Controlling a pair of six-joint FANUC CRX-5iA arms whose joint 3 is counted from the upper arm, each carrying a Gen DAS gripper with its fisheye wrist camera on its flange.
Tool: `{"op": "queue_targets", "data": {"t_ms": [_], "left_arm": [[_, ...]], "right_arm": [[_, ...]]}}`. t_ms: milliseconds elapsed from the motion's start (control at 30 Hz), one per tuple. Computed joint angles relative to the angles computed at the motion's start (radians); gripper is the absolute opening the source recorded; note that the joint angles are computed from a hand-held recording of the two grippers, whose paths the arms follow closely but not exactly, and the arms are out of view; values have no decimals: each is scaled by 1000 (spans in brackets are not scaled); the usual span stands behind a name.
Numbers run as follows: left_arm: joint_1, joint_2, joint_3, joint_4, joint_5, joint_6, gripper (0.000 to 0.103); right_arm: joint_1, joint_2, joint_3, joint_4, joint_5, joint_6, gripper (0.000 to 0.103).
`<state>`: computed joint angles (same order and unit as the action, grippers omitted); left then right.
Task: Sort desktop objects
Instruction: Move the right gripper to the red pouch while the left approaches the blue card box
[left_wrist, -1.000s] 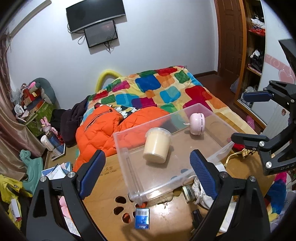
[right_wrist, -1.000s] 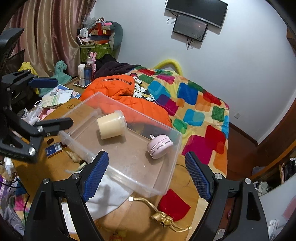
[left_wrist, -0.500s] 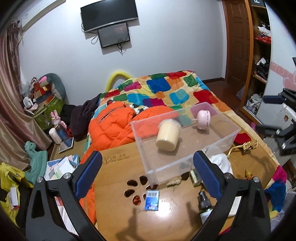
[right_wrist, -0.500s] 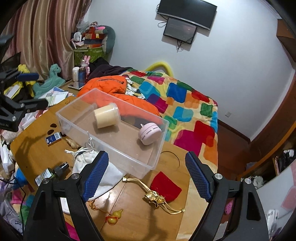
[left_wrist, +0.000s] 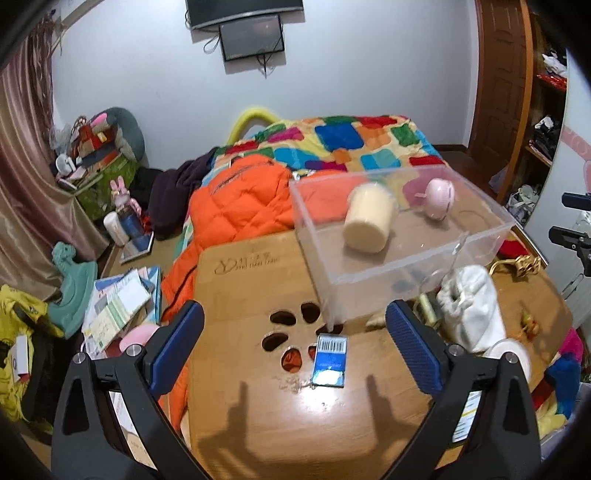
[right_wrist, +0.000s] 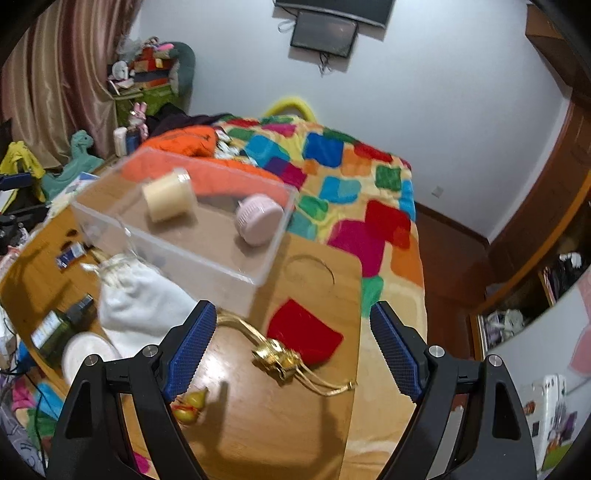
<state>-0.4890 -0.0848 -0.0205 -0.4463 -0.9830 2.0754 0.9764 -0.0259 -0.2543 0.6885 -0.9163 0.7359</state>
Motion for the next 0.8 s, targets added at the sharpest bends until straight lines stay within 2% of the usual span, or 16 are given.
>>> {"op": "queue_targets", "data": {"t_ms": [500, 800], "left_arm": [[44, 68, -58, 80, 20, -36, 100], [6, 83, -51, 18, 35, -31, 99]], "right_arm": [[-79, 61, 7, -150, 23, 24, 83], [-114, 94, 16, -194, 64, 28, 83]]}}
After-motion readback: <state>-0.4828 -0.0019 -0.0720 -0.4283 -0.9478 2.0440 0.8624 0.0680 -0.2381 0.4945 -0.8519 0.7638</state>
